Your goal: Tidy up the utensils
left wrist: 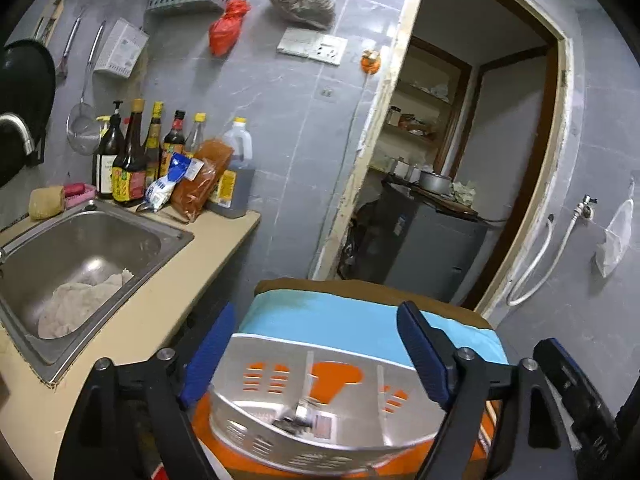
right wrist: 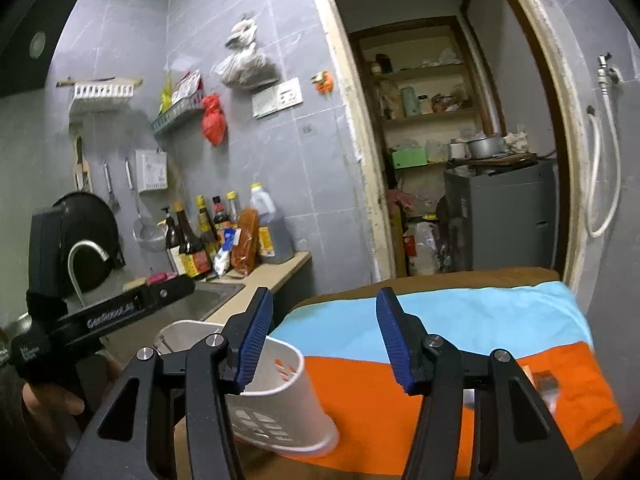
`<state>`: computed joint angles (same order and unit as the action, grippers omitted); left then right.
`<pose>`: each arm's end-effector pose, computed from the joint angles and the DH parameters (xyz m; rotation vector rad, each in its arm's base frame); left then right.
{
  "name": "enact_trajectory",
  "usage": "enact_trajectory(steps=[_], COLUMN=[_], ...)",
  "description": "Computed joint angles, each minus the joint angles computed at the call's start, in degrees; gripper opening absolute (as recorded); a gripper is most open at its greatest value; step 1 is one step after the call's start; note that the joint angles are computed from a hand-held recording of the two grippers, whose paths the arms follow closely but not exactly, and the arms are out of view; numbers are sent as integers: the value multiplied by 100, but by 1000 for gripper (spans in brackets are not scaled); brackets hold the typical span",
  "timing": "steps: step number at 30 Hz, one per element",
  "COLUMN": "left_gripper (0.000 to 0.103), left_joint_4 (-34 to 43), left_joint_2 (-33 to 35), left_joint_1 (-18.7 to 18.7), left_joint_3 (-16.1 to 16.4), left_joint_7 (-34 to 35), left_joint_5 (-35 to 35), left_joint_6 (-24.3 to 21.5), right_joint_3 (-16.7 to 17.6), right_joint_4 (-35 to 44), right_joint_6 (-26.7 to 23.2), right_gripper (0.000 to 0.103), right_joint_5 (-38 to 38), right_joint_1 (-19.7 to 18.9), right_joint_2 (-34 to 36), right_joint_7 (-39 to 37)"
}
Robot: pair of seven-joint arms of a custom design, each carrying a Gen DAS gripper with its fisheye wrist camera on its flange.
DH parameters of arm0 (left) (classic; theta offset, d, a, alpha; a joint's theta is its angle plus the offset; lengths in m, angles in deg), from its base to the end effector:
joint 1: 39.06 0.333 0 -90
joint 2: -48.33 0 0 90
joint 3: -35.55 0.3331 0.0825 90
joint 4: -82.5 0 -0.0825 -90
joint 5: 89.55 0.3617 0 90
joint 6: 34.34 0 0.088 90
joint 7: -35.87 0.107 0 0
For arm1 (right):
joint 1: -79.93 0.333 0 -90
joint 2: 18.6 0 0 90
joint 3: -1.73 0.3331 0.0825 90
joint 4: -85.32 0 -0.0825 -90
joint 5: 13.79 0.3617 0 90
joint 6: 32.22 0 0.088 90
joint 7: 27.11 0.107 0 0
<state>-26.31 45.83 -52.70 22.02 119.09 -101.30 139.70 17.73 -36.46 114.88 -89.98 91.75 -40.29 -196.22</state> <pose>0.5131 -0.2498 0.6858 -1.4881 1.7702 -1.4431 0.3930 0.2528 0.6610 -1.1183 1.5819 -1.0491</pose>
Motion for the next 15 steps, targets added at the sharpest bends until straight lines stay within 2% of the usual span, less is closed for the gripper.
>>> enact_trajectory(steps=[2, 8, 11, 15], left_gripper=[92, 97, 102, 102], left_joint_4=[-82, -121, -166, -146], left_joint_2=[-101, -244, -265, -198], left_joint_1=[-3, -71, 52, 188], left_joint_3=[-70, -301, -560, -892], left_joint_7=[-126, -374, -938, -1754], left_joint_5=[225, 673, 1275, 2174], left_joint_6=[99, 174, 337, 463], right_joint_3=[-21, -81, -41, -68], right_joint_4=[-172, -599, -790, -1110], right_joint_6=[-132, -310, -427, -525], right_gripper=[63, 83, 94, 95], right_joint_5=[87, 604, 819, 1113], right_joint_1=[-5, -154, -314, -521], right_joint_2=[-253, -954, -1320, -1844], right_joint_7=[-46, -667, -956, -1361])
